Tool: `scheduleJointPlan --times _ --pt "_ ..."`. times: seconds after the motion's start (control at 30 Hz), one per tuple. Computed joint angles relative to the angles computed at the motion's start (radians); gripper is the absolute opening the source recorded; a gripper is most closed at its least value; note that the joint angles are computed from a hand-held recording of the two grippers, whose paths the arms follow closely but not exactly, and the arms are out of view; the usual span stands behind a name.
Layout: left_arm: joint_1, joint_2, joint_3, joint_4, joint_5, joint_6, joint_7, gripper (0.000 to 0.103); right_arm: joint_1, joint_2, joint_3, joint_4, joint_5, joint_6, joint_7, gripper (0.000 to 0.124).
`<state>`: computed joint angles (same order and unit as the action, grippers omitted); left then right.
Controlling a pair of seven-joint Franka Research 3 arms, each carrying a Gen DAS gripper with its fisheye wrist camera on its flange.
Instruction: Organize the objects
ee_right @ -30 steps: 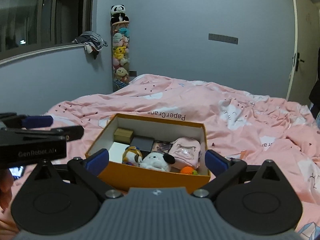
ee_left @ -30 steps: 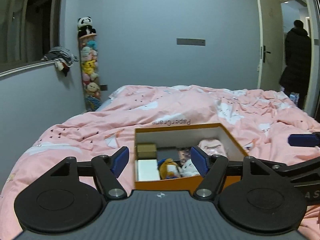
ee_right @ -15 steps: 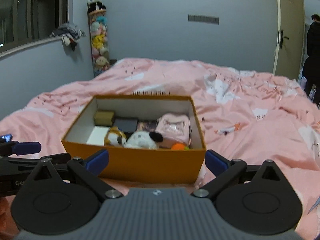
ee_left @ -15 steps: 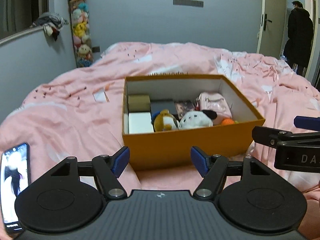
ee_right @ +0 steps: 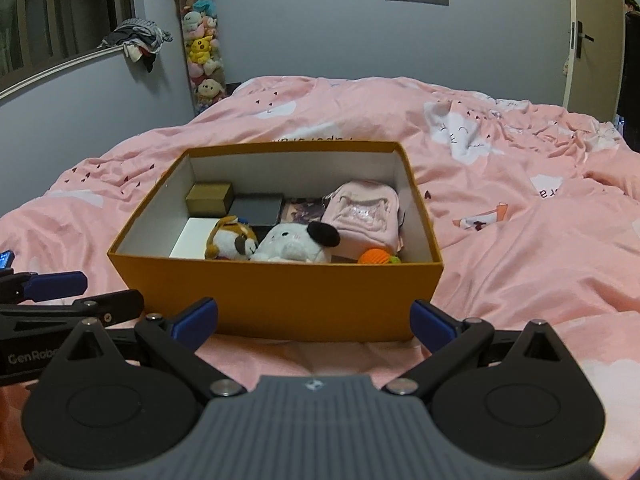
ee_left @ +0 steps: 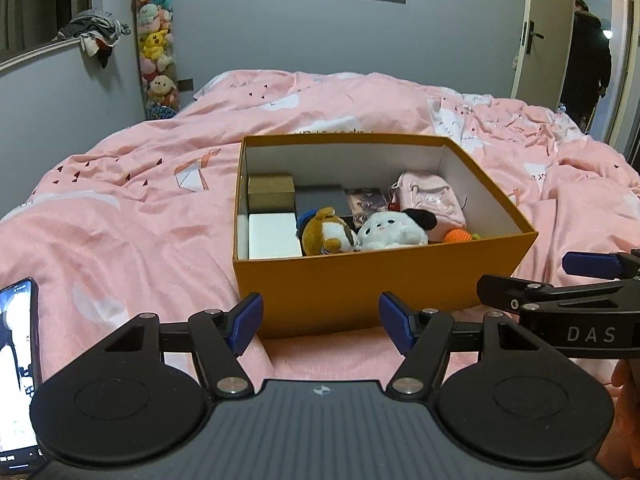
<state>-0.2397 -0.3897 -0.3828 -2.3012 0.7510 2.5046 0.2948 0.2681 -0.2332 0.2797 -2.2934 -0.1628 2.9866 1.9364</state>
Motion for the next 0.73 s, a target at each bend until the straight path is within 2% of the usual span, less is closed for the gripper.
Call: scheduleJointPlan --times 0.2,0.73 --pt "-0.008 0.009 0.002 0.008 -0.009 -0.010 0.012 0.077 -0.017 -0.013 0.007 -0.012 -0.009 0.009 0.027 0.102" --pt "0.002 -0.008 -0.007 -0.002 0.021 0.012 -0.015 0.078 -0.016 -0.025 0.010 -0.021 0.017 0.012 -0.003 0.102"
